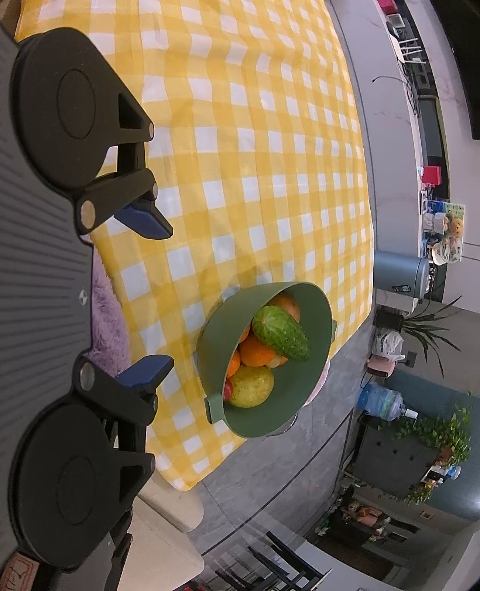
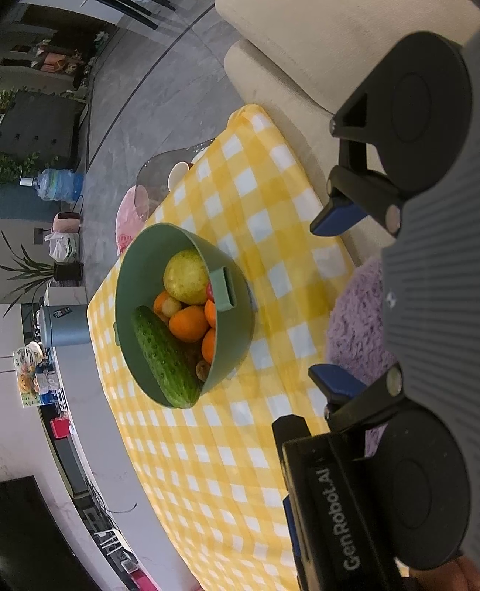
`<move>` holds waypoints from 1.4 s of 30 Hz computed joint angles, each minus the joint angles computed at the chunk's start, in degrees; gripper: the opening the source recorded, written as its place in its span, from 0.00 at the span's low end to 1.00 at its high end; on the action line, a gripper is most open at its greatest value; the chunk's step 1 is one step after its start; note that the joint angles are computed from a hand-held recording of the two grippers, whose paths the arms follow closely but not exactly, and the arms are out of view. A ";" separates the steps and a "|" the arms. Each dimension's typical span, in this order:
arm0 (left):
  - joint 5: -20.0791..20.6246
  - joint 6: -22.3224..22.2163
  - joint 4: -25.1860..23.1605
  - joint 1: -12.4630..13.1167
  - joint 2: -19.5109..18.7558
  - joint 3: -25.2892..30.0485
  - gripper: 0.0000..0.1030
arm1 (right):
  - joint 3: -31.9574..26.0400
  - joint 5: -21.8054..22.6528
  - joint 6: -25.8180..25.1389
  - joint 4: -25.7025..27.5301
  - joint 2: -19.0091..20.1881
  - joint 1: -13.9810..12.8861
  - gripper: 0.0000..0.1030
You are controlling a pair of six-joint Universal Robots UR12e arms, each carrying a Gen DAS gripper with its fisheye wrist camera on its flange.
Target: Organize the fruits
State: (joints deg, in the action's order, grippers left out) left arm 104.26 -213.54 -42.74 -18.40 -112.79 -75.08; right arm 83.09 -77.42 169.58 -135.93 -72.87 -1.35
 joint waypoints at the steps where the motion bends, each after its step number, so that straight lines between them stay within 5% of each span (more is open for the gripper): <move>1: -0.06 -0.07 -0.08 0.05 0.01 0.00 0.81 | -0.01 0.02 -0.16 0.02 0.00 0.05 0.71; 42: -0.57 -2.44 -0.77 0.39 0.40 -0.89 0.81 | 0.13 -1.14 -3.65 0.53 -0.20 1.36 0.71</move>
